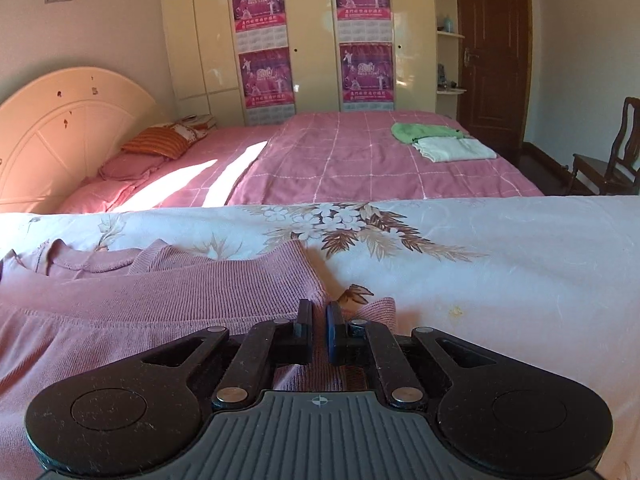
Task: Fold small clothes
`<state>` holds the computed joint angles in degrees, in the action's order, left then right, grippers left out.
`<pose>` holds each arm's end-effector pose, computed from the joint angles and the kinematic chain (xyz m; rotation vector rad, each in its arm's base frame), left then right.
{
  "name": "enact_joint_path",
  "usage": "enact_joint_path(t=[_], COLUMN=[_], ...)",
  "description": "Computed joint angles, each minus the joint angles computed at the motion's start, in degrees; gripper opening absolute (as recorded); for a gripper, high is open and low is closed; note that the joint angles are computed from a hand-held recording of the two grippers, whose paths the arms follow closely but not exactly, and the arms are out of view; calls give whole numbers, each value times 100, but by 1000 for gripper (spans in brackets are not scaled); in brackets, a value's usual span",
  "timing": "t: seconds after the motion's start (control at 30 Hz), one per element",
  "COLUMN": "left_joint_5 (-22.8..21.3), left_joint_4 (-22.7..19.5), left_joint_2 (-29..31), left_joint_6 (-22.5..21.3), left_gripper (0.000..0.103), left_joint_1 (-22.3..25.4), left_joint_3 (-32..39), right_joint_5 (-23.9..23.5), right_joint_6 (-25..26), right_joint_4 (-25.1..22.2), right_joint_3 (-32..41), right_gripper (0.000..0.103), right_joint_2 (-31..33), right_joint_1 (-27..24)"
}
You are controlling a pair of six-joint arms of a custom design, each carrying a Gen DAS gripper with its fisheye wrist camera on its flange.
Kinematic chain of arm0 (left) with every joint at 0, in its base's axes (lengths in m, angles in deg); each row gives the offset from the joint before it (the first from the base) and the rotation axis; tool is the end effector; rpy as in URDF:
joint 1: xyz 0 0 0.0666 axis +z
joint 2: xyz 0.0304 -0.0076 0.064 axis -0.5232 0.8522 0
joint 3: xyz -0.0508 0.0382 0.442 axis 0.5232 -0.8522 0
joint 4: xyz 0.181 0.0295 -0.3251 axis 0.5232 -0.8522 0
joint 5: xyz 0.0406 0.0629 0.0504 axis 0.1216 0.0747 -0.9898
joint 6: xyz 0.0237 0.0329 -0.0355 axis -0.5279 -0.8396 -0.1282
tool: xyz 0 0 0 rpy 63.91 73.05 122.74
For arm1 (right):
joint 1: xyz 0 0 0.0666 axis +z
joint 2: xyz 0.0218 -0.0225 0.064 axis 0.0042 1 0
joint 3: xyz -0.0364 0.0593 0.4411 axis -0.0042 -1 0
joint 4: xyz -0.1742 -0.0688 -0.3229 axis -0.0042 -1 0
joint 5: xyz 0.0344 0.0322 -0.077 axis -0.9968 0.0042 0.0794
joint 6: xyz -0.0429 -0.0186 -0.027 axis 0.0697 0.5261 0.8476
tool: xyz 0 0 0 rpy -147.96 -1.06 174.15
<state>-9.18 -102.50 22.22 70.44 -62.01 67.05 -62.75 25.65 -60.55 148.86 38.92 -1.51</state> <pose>0.5134 -0.2787 0.3592 -0.6629 2.1401 -0.0054 0.7071 -0.0037 0.3691 -0.5919 2.1830 0.4453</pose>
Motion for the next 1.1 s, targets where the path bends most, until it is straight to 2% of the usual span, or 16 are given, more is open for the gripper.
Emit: enact_joint_path(t=[0.07, 0.13, 0.2, 0.23, 0.27, 0.4, 0.43, 0.5, 0.57, 0.6, 0.63, 0.7, 0.77, 0.9, 1.0, 1.1], left_joint_5=[84, 28, -685, -950, -984, -669, -558, -272, -255, -242, -405, -383, -444, -1069, -1211, -1146], left_joint_4=[124, 207, -307, -370, -145, 427, 590, 445, -178, -640, -815, -600, -773, -451, -808, -859], left_joint_2=[-38, -169, -236, -282, -361, -67, 96, 383, 769, 977, 1060, 956, 871, 408, 176, 99], left_joint_6=[-108, -51, 223, 193, -12, -1141, -1311, -1268, -1148, -1003, -895, -830, -785, -856, -429, -551], left_gripper=[22, 40, 55, 60, 60, 58, 59, 60, 61, 61, 64, 64, 62, 71, 64, 62], left_joint_1=[24, -8, -238, -383, -575, -1253, -1393, -1511, -1565, -1524, -1516, -1486, -1479, -1467, -1163, -787], left_joint_3=[-50, -165, -28, -5, -30, 414, 569, 911, 1377, 1578, 1604, 1422, 1432, 811, 628, 621], right_joint_5=[-110, -194, -231, -366, -621, -1346, -1483, -1636, -1374, -955, -364, -214, -153, -424, -217, -194], right_joint_6=[-5, -145, -416, -407, -187, 1085, 1265, 1560, 1956, 2088, 2113, 1762, 1436, 687, 183, -79], right_joint_4=[-206, -136, 463, 631, 510, 15, -155, -329, -194, -59, 116, 341, 298, 553, 385, 303], right_joint_3=[107, 24, -407, -604, -732, -1475, -1627, -1949, -2257, -2390, -2491, -2522, -2415, -2207, -1615, -1027], right_gripper=[12, 28, 44, 44, 44, 43, 43, 43, 43, 43, 43, 45, 46, 45, 45, 45], right_joint_2=[32, -74, -382, -553, -710, -1342, -1458, -1631, -1779, -1803, -1804, -1750, -1732, -1665, -1323, -952], right_joint_1=[-28, -85, -170, -228, -283, -250, -220, -98, 78, 196, 321, 311, 246, -169, -314, -321])
